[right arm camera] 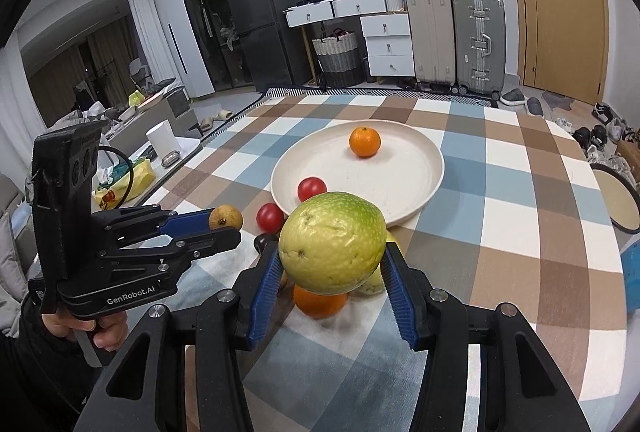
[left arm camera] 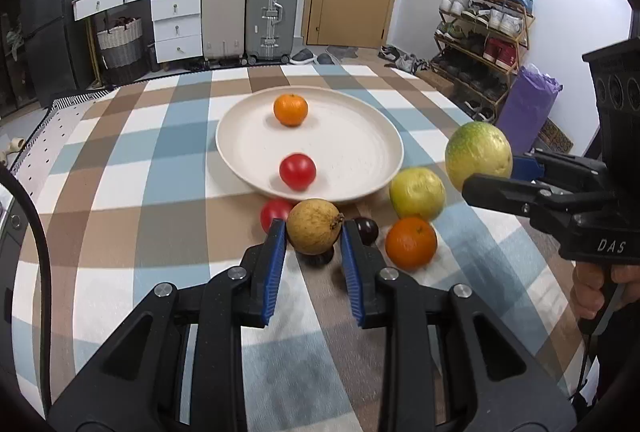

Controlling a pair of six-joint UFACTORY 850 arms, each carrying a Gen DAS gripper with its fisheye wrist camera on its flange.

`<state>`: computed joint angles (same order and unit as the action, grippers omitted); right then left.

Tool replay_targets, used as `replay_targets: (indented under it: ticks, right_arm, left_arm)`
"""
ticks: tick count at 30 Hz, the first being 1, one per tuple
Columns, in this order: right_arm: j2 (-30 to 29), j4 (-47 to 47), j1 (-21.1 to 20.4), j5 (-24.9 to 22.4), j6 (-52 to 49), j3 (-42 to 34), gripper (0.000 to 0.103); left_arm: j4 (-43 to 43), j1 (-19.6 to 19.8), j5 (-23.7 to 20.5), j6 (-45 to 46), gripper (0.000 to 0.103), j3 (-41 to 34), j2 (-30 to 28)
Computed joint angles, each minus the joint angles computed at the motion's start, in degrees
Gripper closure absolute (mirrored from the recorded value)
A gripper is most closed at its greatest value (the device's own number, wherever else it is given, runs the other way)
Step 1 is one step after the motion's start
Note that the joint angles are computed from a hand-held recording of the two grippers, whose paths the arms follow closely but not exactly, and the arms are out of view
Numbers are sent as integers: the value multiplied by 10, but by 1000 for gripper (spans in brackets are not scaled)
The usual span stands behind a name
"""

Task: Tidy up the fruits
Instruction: 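Carry the green fruit and brown pear onto the plate and open both grippers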

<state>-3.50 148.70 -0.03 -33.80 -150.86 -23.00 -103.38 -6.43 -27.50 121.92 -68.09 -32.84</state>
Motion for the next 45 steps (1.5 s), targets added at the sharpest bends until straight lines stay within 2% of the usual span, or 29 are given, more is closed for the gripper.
replay_targets:
  ticks: [22, 38, 45]
  right_arm:
    - [-66, 11, -23, -40, -9, -53, 52]
    - [-122, 0, -28, -28, -8, -102, 52]
    - [-136, -4, -34, -36, -3, -109, 52]
  left_arm:
    - [-23, -9, 10, -23, 78, -102, -62]
    - [29, -17, 41, -95, 78, -185, -124]
    - [46, -12, 29, -127, 78, -202, -141]
